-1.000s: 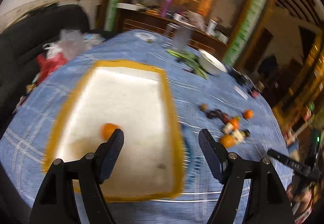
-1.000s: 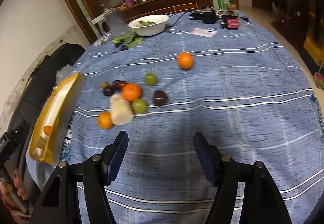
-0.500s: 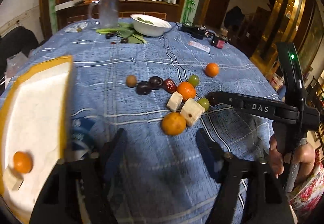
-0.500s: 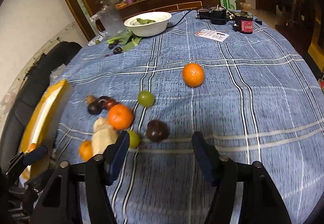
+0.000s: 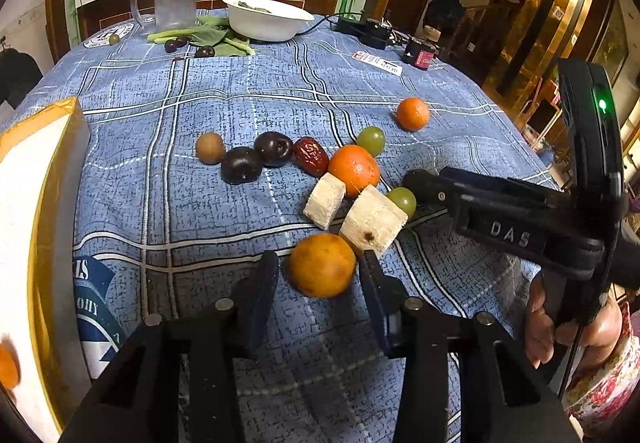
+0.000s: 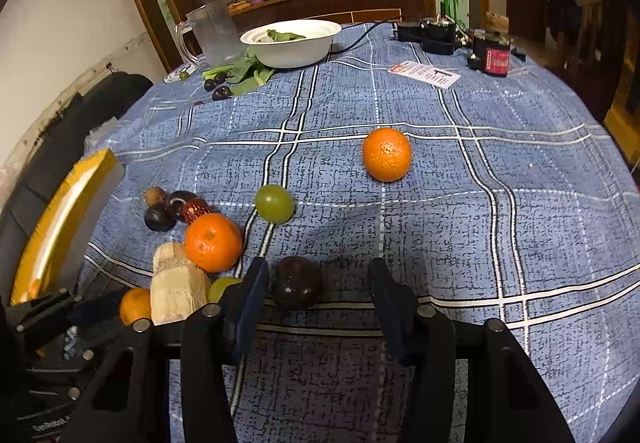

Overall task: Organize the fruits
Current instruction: 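Grasp a small orange with the left tool while the right tool grasps a dark plum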

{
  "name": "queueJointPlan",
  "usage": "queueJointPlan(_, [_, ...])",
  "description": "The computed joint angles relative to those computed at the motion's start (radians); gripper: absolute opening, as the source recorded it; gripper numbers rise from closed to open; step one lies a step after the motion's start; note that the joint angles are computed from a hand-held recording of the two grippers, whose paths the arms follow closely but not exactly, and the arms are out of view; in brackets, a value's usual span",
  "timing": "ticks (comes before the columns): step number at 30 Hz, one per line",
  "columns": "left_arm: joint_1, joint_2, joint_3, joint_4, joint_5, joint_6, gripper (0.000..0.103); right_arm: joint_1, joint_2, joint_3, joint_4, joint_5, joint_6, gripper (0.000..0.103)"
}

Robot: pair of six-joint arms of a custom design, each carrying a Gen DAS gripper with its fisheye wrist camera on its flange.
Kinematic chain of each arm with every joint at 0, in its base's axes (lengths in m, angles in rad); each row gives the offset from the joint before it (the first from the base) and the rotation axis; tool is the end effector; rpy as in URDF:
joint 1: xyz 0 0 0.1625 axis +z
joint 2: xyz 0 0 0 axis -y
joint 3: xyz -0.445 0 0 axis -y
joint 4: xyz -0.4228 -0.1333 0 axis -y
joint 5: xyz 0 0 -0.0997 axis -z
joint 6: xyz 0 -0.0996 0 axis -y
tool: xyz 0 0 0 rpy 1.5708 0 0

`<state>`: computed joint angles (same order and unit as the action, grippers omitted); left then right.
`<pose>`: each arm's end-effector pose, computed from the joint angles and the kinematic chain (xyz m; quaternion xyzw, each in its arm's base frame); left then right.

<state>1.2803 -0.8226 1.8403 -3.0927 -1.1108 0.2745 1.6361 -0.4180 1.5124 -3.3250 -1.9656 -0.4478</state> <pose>-0.0176 -0.6786 0.0989 0.2082 0.9214 -0.2446 0.2188 0.1428 -0.7279 -0.0441 0.1739 -0.9135 0.2766 0.2425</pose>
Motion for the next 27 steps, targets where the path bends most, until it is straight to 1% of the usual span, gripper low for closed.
queueJointPlan(1, [0.004, 0.003, 0.001, -0.012, -0.009, 0.0, 0.04, 0.003, 0.005, -0.001, -0.01, -0.01, -0.016, 0.047])
queueJointPlan(2, [0.006, 0.005, 0.006, -0.033, -0.013, 0.007, 0.04, 0.005, 0.008, 0.0, -0.016, -0.012, -0.029, 0.044])
queueJointPlan(4, [0.009, 0.006, 0.006, -0.036, -0.023, 0.007, 0.041, 0.01, 0.015, -0.003, -0.018, -0.02, -0.056, 0.039])
queueJointPlan(6, [0.016, 0.006, 0.002, -0.038, -0.05, 0.003, 0.045, 0.011, 0.016, -0.004, -0.014, -0.019, -0.066, 0.038])
queueJointPlan(10, [0.017, 0.011, -0.006, -0.028, -0.076, 0.019, 0.06, 0.006, 0.011, 0.0, -0.01, -0.007, -0.051, 0.034])
queueJointPlan(15, [0.012, 0.015, -0.009, -0.026, -0.069, 0.028, 0.061, 0.01, 0.017, -0.005, -0.014, -0.018, -0.06, 0.034])
queueJointPlan(16, [0.012, 0.016, -0.008, -0.029, -0.068, 0.027, 0.06, 0.01, 0.017, -0.005, -0.014, -0.018, -0.059, 0.034])
queueJointPlan(17, [0.012, 0.015, -0.009, -0.029, -0.071, 0.026, 0.051, 0.01, 0.017, -0.005, -0.014, -0.017, -0.058, 0.034])
queueJointPlan(18, [0.012, 0.016, -0.009, -0.029, -0.067, 0.024, 0.039, 0.011, 0.019, -0.006, -0.015, -0.02, -0.059, 0.034])
queueJointPlan(19, [0.012, 0.017, -0.012, -0.024, -0.067, 0.018, 0.031, 0.012, 0.021, -0.007, -0.017, -0.025, -0.061, 0.034])
queueJointPlan(20, [0.012, 0.016, -0.01, -0.028, -0.067, 0.019, 0.031, 0.014, 0.023, -0.01, -0.019, -0.03, -0.065, 0.034])
queueJointPlan(23, [0.001, 0.021, 0.001, -0.068, -0.037, 0.033, 0.031, 0.02, 0.032, -0.018, -0.029, -0.054, -0.079, 0.032])
queueJointPlan(24, [0.002, 0.02, 0.001, -0.074, -0.032, 0.032, 0.031, 0.022, 0.035, -0.02, -0.032, -0.062, -0.082, 0.03])
queueJointPlan(25, [0.002, 0.019, 0.002, -0.078, -0.022, 0.022, 0.031, 0.026, 0.034, -0.018, -0.029, -0.07, -0.087, 0.025])
queueJointPlan(27, [0.001, 0.007, 0.012, -0.08, -0.008, 0.006, 0.031, 0.037, 0.031, -0.008, -0.037, -0.097, -0.09, 0.024])
